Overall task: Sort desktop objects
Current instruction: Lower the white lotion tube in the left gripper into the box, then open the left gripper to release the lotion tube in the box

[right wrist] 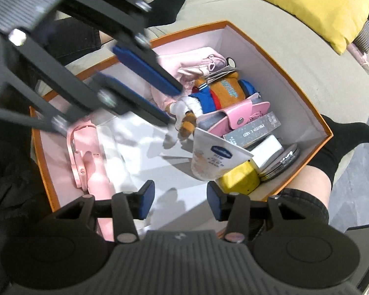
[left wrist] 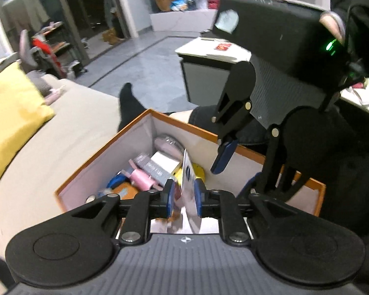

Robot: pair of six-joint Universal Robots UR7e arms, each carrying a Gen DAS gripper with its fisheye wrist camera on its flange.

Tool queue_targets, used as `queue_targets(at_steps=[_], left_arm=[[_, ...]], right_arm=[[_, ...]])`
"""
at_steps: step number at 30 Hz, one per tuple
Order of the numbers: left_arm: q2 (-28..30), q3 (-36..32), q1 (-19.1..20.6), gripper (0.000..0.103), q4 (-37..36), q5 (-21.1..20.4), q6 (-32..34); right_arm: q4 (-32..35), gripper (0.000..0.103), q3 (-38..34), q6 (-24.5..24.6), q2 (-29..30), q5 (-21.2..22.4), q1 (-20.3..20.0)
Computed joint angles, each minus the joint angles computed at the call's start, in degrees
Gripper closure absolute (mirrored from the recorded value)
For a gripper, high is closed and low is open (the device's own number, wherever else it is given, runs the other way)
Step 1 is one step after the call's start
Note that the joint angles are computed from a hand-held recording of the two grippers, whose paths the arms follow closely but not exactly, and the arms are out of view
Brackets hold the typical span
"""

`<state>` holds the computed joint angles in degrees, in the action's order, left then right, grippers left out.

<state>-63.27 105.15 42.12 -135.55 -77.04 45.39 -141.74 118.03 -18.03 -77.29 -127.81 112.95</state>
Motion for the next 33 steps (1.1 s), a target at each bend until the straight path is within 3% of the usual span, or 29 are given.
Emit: queue_targets(at_steps=[5,12,14,15,20,26,33], left_arm=[[-6.2,4.1,-0.6,0.073,-2.6,1.0,-4.2],[-13.1,7.9,-0.6,0.067,-7.0,0.4,-11.9],[-14.8,9.4,-0.6,0.053,-9.4,-0.1,-14.1],[-15.7,10.4,-0.6,0.040,-11.2,-0.1,-15.2],[-18.6,14.3,-0.6,0.032,-18.2,0.8,-20.3],[-20.2,19.9,-1.3,0.014,-31.0,5.4,-24.3],[-20.1,23.3,-2.9,0.013,-38.4,13.2,-27.1]], right_arm=[[-1.1,0.052,1.2,5.6,1.0,-4.0,2.9],[-9.1,0.046,3.6,10.9,2.2,-7.4,8.0],[-12.4,0.043,4.1,12.8,2.9,-8.9,9.7],[-14.2,0.040,4.2,13.8,3.4,-9.9,10.6],[-22.0,0.034,4.2,17.4,7.4,-16.0,14.9],[-35.3,0.023,4.8,16.3,12.9,-21.2,18.3],[-52.6,0.016,3.9,14.8,21.0,-27.0,20.2]])
